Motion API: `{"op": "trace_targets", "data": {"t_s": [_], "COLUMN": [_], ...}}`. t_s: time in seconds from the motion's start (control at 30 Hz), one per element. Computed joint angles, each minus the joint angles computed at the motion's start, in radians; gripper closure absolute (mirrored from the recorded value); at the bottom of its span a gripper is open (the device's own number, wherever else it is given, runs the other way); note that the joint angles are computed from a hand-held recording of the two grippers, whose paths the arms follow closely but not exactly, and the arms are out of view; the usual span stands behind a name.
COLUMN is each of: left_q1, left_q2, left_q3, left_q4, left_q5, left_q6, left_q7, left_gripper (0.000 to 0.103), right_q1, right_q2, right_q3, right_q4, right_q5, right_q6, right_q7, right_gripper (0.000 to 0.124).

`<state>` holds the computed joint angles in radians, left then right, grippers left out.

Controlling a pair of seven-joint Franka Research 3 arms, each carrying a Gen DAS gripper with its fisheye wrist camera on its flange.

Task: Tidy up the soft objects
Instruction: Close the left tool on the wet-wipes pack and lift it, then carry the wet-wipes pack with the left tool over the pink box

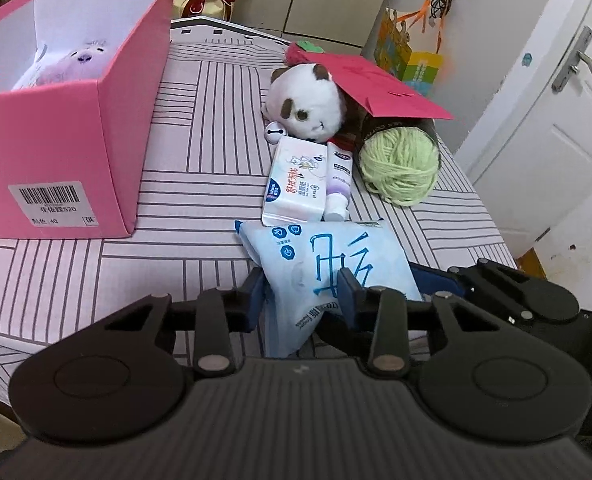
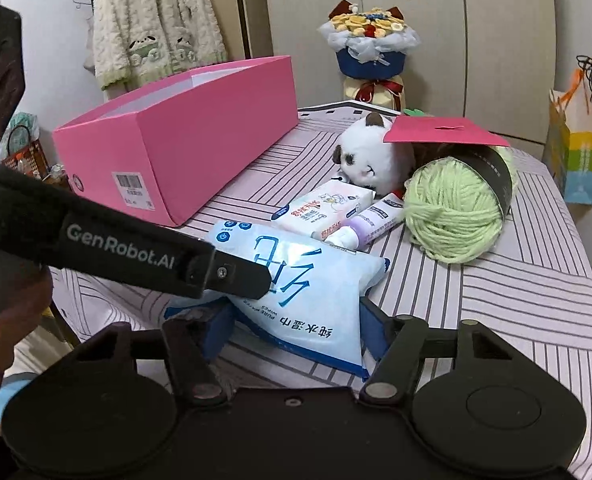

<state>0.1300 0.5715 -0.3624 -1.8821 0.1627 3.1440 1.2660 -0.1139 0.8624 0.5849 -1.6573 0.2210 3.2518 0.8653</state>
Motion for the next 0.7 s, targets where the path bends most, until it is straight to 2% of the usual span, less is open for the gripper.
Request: {"op": "trace_targets", "data": {"t_s": [0.17, 0.43, 0.7], "left_q1": [0.021, 0.108, 0.325], "left_q2": [-0.044, -0.143, -0.256], "left_q3": [-0.022, -0.110, -0.322], "left_q4": [-0.030, -0.131, -0.248], "left_q5": [-0.002, -0.087, -0.292], "left_q6": [-0.040, -0.051, -0.071], "left_q7": [0.036, 0.132, 0.323], "left_gripper": [0.065, 0.065, 0.065], "right_q1": [0.025, 0.087, 0.173], "right_q2": [-0.056, -0.174, -0.287], "right_q3": [-0.032, -0.097, -0.167], "right_q4": [-0.032, -0.085, -0.141], "right_q5": [0.023, 0.120, 0.191], "right_q6": [-0.037, -0.133, -0.194], "right_q7": [0.021, 0.001, -0.056], "right_gripper": [0.054, 0.054, 0.054]}}
